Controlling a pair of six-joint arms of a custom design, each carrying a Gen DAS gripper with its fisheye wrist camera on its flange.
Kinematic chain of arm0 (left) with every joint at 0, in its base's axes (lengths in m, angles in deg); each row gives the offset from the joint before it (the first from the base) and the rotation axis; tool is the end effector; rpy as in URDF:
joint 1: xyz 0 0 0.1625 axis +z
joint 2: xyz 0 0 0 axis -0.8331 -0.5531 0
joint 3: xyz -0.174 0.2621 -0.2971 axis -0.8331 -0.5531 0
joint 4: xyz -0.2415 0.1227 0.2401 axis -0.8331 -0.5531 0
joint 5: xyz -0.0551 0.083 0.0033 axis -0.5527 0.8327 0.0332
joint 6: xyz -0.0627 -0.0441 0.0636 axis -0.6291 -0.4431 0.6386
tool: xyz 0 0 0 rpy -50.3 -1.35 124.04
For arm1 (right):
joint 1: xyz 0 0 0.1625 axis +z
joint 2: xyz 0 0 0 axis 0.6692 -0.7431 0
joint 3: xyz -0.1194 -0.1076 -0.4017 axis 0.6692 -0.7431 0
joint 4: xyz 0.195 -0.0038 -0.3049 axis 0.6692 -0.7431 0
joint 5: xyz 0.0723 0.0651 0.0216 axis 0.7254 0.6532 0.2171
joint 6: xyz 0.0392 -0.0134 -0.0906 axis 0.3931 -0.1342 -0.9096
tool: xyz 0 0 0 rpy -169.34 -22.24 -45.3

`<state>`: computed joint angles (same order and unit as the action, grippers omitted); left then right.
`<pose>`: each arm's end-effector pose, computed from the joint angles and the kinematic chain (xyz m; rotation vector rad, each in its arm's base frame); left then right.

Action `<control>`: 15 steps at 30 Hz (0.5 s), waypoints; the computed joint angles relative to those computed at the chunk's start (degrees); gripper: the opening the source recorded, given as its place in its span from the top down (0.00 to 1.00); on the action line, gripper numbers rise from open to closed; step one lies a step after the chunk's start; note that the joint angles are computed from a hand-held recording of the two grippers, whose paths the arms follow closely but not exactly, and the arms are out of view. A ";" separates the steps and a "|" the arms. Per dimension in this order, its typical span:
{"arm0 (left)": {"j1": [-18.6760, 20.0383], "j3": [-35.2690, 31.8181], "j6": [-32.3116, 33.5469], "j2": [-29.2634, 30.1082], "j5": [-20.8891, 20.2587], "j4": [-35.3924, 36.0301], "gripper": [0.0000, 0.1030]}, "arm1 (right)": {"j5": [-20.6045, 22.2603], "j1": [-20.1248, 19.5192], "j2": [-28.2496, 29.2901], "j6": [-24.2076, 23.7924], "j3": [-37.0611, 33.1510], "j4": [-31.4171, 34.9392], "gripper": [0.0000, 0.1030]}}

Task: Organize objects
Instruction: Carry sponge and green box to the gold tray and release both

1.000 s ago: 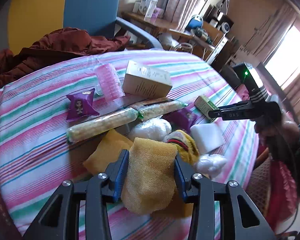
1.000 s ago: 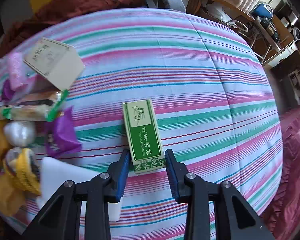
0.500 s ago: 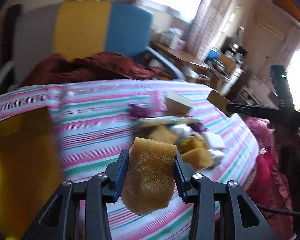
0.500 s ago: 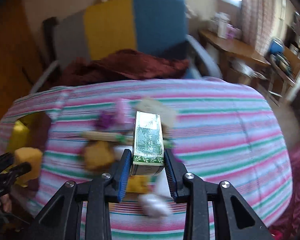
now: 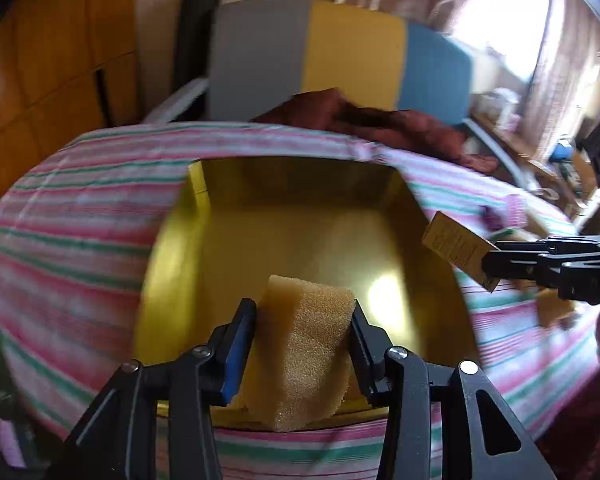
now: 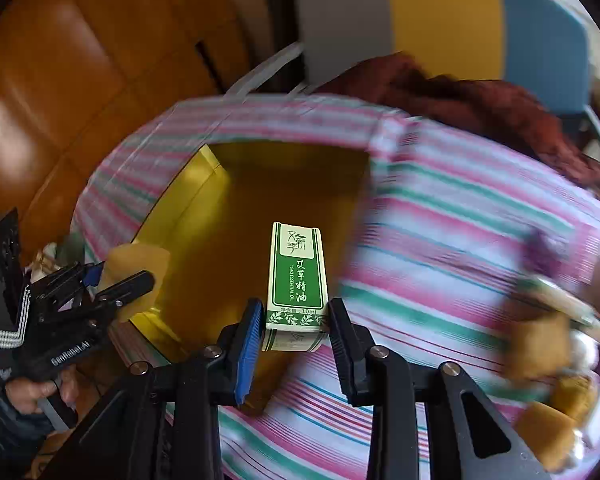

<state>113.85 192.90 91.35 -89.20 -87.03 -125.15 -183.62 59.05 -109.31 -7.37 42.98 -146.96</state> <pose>-0.1535 -0.6133 0.1593 0.5358 2.3764 -0.7336 0.2188 -0.6432 0.1451 0.4843 -2.6181 0.4690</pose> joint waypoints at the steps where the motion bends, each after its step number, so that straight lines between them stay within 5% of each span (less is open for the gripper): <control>1: 0.56 0.26 -0.16 -0.03 1.18 -0.28 0.55 | -0.27 0.34 2.35 0.97 -2.23 0.79 0.68; 4: 1.52 0.94 -0.34 -0.02 4.58 -1.82 0.42 | 0.51 0.58 6.27 1.85 -5.48 -0.03 0.67; 6: 1.52 2.89 0.13 -0.64 6.48 -5.69 0.17 | 2.47 0.39 7.05 3.89 -6.29 0.41 0.53; 8: 0.97 3.73 1.61 -0.46 8.85 -9.77 0.07 | 3.96 0.31 6.83 4.23 -5.55 -0.56 0.43; 12: 0.29 5.57 1.68 -1.18 11.71 -13.92 0.06 | 2.34 1.21 6.98 2.96 -3.47 -5.00 0.31; 15: -0.77 7.01 1.19 -1.98 12.86 -16.52 0.06 | -2.96 3.40 6.79 -2.40 0.70 -14.43 0.28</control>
